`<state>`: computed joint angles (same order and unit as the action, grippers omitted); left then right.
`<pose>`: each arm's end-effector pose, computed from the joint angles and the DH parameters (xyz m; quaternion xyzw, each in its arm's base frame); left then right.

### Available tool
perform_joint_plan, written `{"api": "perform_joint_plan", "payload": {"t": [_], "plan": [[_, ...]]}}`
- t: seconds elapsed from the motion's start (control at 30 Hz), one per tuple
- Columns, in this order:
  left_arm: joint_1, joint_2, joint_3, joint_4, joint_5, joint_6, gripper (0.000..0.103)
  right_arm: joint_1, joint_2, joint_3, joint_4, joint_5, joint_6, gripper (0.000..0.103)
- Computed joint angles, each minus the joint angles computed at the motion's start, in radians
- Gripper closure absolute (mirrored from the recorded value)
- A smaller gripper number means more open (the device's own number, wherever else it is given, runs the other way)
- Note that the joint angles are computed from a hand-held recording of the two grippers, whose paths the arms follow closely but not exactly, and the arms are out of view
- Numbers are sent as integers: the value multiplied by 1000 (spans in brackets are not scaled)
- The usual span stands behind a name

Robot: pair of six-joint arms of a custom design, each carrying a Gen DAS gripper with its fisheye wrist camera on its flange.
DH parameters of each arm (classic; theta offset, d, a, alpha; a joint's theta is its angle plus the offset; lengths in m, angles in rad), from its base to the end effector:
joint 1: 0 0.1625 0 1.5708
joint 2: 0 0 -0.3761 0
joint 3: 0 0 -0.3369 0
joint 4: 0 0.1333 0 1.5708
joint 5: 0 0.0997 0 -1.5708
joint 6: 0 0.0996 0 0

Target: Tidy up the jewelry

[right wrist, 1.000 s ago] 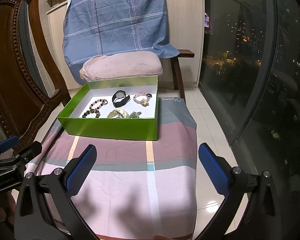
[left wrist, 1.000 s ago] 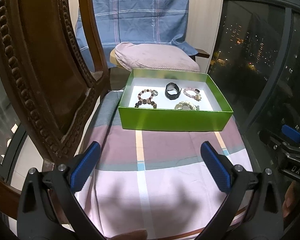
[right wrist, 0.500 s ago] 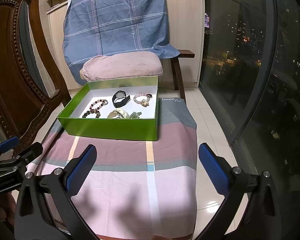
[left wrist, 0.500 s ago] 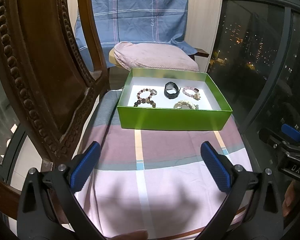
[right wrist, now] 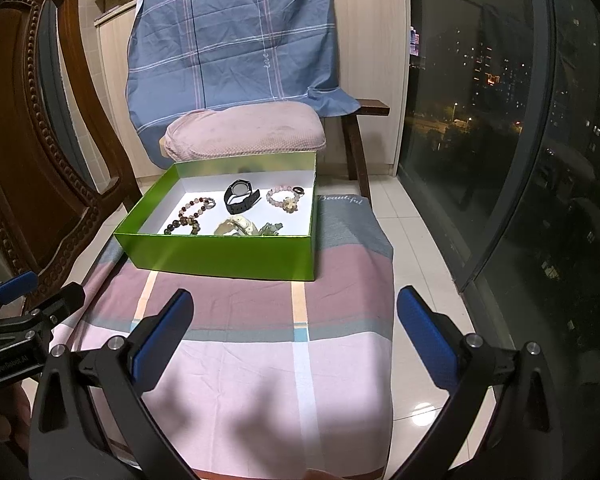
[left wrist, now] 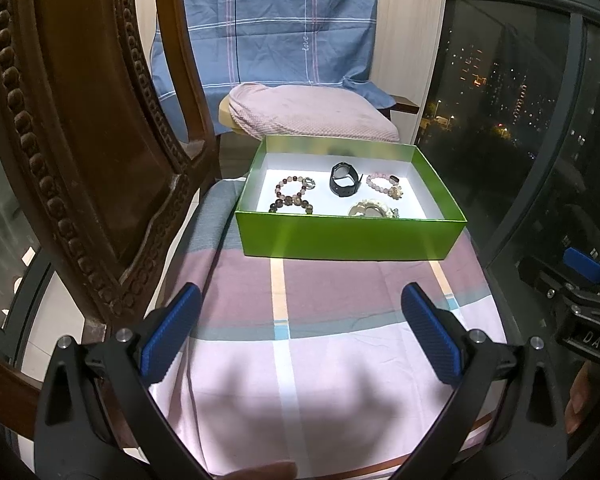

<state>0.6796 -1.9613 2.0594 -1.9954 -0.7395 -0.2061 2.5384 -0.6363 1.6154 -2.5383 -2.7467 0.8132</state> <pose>-0.1096 -0.3545 0.4457 0.2414 0.8723 -0.3347 0.2624 0.5091 -0.3004 0.0669 0.0674 -0.8293 0.4281 0.3527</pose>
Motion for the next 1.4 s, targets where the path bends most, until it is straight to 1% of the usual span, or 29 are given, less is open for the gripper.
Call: {"api": "perform_joint_plan", "payload": {"t": [0.7, 1.4], "plan": [[-6, -5, -2, 17, 4, -7, 4, 1, 1, 4, -9, 0, -6, 3], [-4, -3, 10, -5, -2, 11, 4, -1, 1, 4, -14, 4, -16, 3]]}}
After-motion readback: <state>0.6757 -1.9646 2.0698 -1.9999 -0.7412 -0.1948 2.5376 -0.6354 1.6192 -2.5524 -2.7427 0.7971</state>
